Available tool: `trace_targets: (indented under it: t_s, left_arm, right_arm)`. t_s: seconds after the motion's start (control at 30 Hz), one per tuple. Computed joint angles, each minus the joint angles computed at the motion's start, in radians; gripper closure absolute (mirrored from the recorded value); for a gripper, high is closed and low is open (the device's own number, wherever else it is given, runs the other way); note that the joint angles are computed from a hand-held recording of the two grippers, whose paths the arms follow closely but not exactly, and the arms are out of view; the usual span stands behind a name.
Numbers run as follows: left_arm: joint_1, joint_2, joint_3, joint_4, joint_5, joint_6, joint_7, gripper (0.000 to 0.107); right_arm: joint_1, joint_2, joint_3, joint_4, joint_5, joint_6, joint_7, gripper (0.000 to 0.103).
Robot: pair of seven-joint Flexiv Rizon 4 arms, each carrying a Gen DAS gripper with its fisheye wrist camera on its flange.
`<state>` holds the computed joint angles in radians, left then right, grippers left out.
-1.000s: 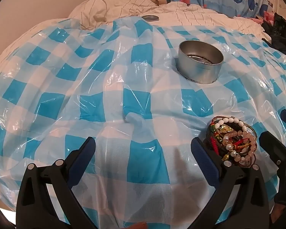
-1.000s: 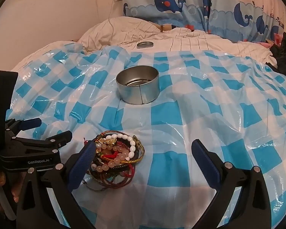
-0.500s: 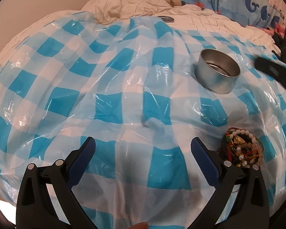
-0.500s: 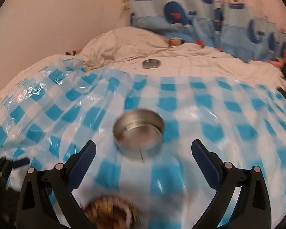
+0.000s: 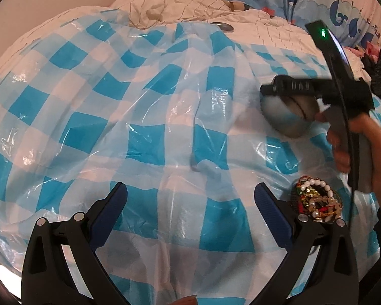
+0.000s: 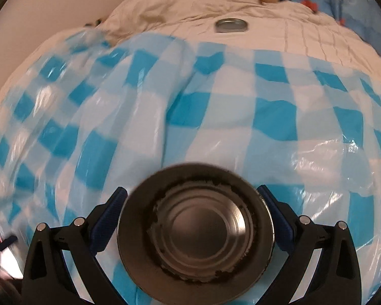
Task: Organize jewelry
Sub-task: 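Grasp the silver tin with the right tool and set it beside the bracelet pile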
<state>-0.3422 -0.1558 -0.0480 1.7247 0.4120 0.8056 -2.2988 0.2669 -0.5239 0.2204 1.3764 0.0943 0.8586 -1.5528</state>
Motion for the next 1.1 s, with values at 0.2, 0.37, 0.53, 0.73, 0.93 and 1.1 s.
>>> trace_targets:
  t_s: [0.2, 0.37, 0.53, 0.73, 0.93, 1.1]
  left_arm:
    - [-0.009, -0.005, -0.003, -0.008, 0.012, -0.013, -0.003, 0.010]
    - [-0.006, -0.003, -0.002, -0.004, 0.005, -0.003, -0.009, 0.010]
    - [-0.004, -0.003, -0.009, 0.012, -0.016, 0.038, 0.033, 0.010]
    - [-0.006, -0.014, -0.023, 0.044, -0.119, 0.107, 0.105, 0.011]
    - [-0.018, -0.028, -0.015, 0.045, -0.151, 0.110, 0.113, 0.011]
    - [-0.032, -0.026, 0.001, 0.024, -0.085, 0.107, 0.059, 0.011]
  right_arm:
    - [-0.041, 0.043, 0.072, 0.011, 0.095, -0.122, -0.172, 0.006]
    - [0.015, 0.165, 0.002, 0.192, 0.035, 0.051, -0.095, 0.007]
    - [0.030, 0.375, -0.022, 0.490, -0.058, 0.307, 0.074, 0.007]
    - [0.012, 0.564, -0.018, 0.778, -0.250, 0.435, 0.240, 0.007]
    - [0.028, 0.587, -0.042, 0.760, 0.017, 0.406, 0.141, 0.007]
    - [-0.015, 0.588, -0.027, 0.822, -0.189, 0.485, 0.307, 0.007]
